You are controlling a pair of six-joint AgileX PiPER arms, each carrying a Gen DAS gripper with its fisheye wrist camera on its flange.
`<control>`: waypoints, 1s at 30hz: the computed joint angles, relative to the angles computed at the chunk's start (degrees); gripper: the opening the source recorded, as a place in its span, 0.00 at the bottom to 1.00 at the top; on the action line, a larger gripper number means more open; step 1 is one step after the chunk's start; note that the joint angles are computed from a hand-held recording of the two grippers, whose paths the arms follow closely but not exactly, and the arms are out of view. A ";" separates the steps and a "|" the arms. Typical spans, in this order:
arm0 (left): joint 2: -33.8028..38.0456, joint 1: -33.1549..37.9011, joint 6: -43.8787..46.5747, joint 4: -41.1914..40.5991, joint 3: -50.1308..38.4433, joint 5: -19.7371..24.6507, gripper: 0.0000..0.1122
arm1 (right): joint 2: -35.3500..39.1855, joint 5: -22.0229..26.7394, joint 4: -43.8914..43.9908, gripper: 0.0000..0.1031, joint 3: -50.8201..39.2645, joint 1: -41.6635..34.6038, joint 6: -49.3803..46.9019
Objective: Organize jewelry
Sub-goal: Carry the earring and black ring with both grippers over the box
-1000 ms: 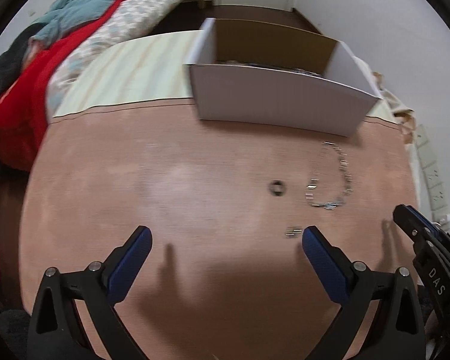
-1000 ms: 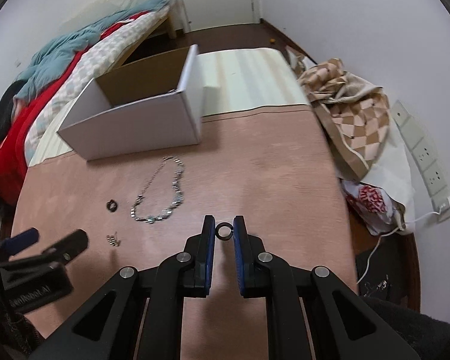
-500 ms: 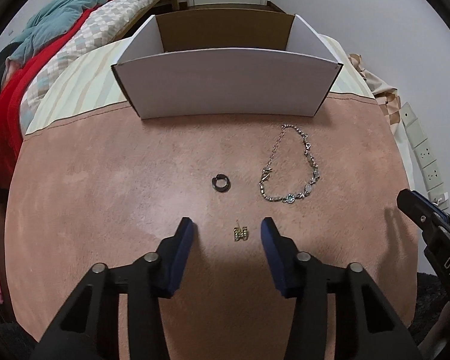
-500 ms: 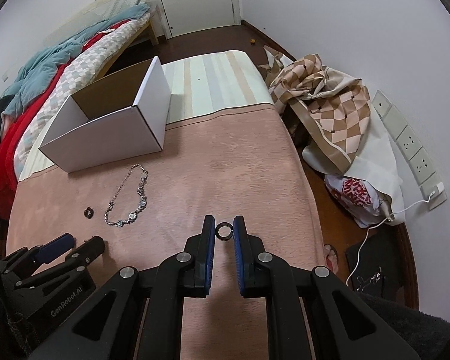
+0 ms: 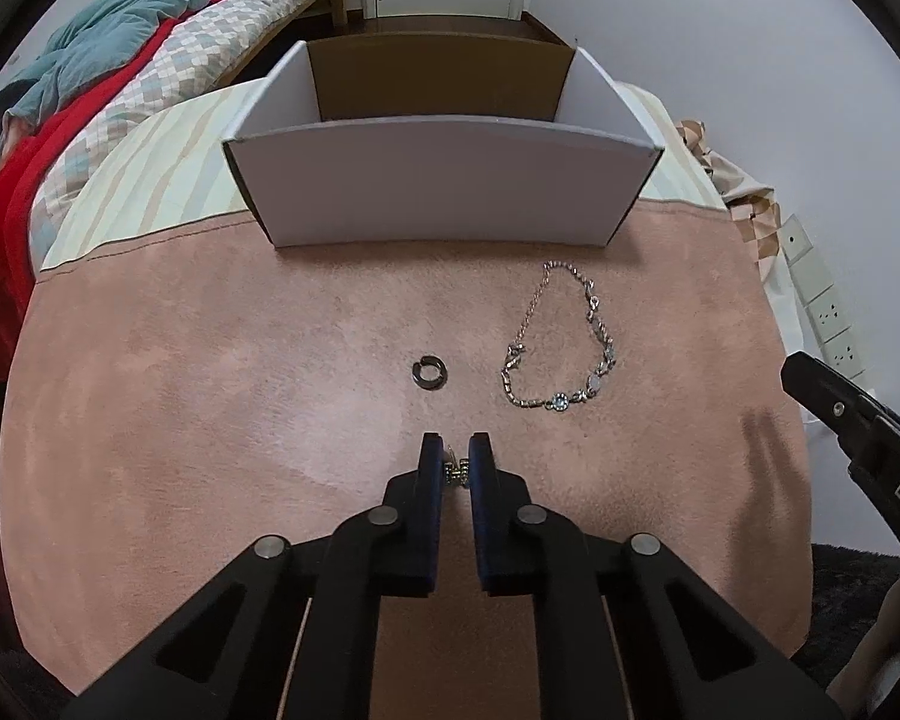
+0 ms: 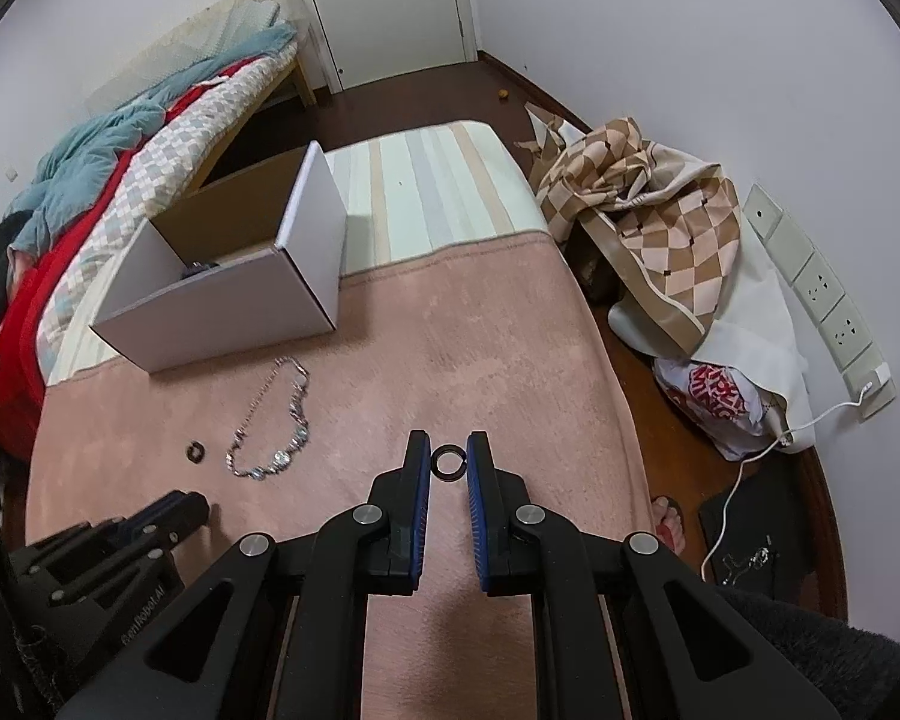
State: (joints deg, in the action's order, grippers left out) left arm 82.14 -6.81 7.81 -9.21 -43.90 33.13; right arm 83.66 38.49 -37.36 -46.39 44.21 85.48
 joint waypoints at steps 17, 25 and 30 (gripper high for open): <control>11.12 13.09 12.44 -11.26 -33.51 19.40 0.05 | 11.63 -3.28 22.19 0.12 -27.29 -11.64 -36.17; 27.78 13.41 9.68 -10.05 -54.45 29.50 0.05 | 32.33 10.82 42.28 0.12 -55.48 -18.62 -59.78; 32.54 12.65 6.75 -7.96 -61.76 32.87 0.09 | 40.46 18.79 49.32 0.13 -66.74 -21.66 -64.30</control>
State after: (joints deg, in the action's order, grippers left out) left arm 114.68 5.84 14.56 -17.17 -105.65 66.00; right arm 124.12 57.28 11.96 -113.13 22.55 21.18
